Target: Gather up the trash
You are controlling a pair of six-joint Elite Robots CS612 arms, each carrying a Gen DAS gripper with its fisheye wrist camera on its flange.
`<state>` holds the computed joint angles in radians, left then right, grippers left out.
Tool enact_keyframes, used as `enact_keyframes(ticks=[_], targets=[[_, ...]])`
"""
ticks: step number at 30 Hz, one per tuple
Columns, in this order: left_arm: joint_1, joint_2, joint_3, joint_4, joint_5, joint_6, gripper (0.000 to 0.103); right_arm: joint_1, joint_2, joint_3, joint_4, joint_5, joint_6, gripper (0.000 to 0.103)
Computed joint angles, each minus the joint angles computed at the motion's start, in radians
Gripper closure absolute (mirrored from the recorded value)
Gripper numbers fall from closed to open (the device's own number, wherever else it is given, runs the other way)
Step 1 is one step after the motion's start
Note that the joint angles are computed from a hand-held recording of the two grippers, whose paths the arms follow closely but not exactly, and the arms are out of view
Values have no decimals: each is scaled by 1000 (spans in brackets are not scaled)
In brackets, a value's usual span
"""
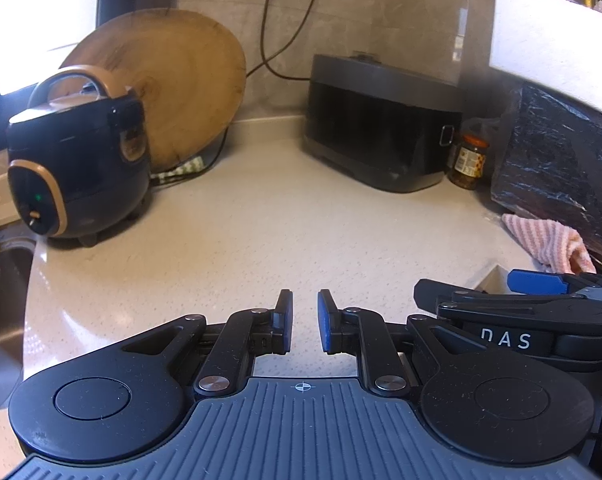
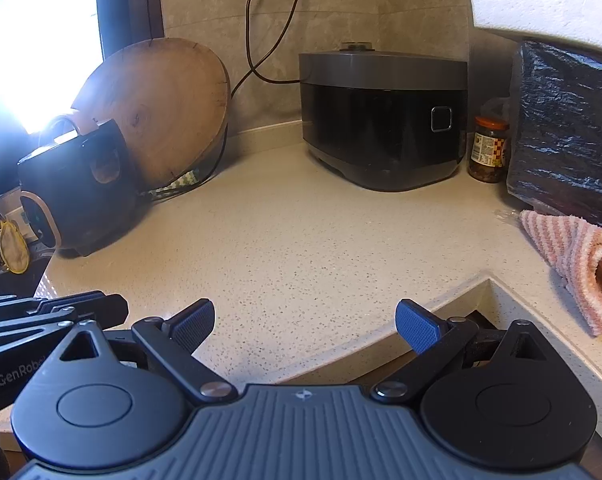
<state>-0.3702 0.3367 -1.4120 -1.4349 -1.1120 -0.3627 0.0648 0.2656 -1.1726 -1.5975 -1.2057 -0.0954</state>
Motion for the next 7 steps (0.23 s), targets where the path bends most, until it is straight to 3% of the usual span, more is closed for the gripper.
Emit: enact_keyframes(ticks=[7], targets=[[20, 3, 11, 12, -6, -22, 86, 15, -9, 45, -36, -18, -18, 5]])
